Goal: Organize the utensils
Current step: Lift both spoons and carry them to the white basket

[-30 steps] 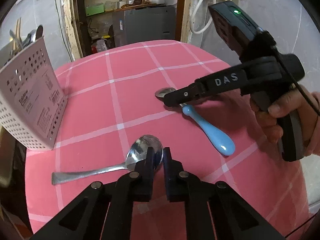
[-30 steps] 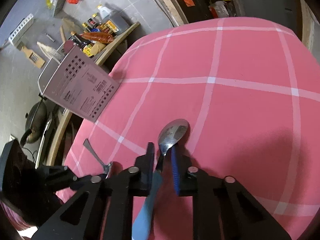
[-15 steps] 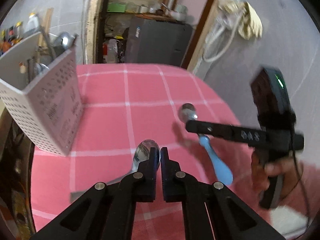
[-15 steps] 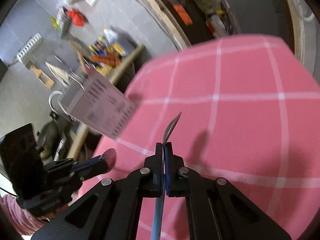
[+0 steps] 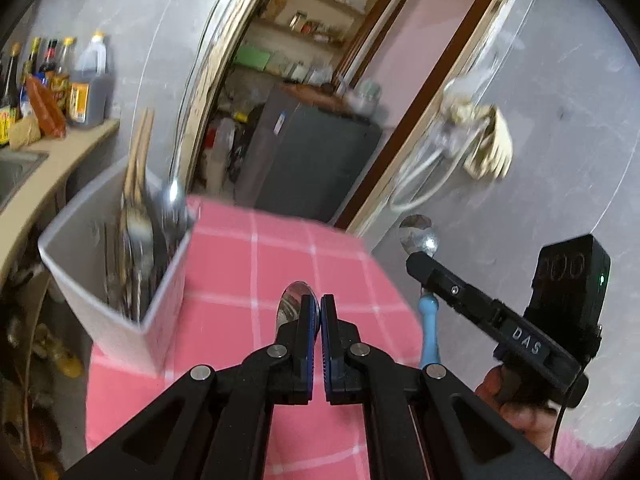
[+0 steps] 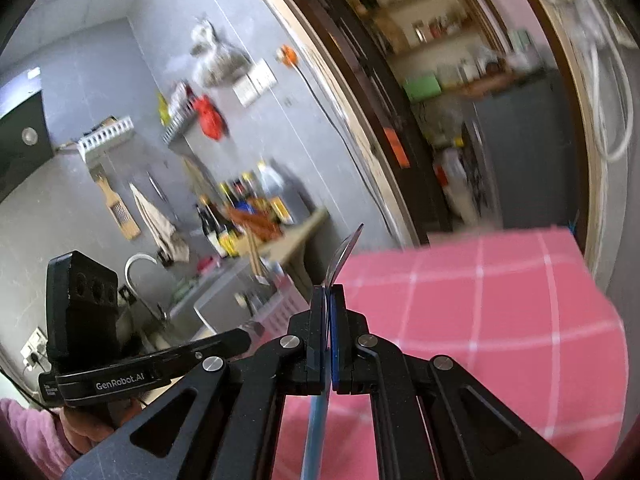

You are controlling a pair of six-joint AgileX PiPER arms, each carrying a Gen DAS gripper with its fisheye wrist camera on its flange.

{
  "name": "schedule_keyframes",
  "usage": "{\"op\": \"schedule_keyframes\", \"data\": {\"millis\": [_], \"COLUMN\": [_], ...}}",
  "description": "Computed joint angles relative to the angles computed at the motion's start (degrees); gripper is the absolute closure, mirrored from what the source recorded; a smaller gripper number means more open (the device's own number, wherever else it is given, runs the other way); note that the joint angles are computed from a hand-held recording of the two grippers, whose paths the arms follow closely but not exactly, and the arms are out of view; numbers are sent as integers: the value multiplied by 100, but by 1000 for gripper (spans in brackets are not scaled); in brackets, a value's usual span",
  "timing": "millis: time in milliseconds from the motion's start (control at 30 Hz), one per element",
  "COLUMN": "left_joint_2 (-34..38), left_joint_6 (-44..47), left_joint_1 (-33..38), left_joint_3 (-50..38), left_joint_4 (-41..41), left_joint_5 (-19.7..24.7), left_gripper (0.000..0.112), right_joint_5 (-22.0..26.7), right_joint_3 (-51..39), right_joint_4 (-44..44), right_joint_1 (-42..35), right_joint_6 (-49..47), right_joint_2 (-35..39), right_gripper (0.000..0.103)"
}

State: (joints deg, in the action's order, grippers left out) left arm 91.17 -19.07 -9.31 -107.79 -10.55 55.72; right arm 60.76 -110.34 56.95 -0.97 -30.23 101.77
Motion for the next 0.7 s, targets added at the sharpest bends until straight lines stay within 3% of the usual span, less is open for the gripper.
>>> {"op": "schedule_keyframes", "data": {"millis": [333, 700], "left_joint_2": [420, 709], "left_joint_6": [454, 928], "left_joint_1": [647, 1235], "left_joint_3": [-1509, -2009], "left_joint_4": [-434, -1627], "left_joint_5": [295, 463], "left_gripper": [108, 109], "right_joint_5": [-902, -1192], "right_joint_3": [-1278, -2075], "right_joint_4": [-431, -1194], "right_joint_1": [739, 1225], "right_joint_6": [910, 1694], "right_joint_2": [143, 410], "right_gripper": [101, 101]}}
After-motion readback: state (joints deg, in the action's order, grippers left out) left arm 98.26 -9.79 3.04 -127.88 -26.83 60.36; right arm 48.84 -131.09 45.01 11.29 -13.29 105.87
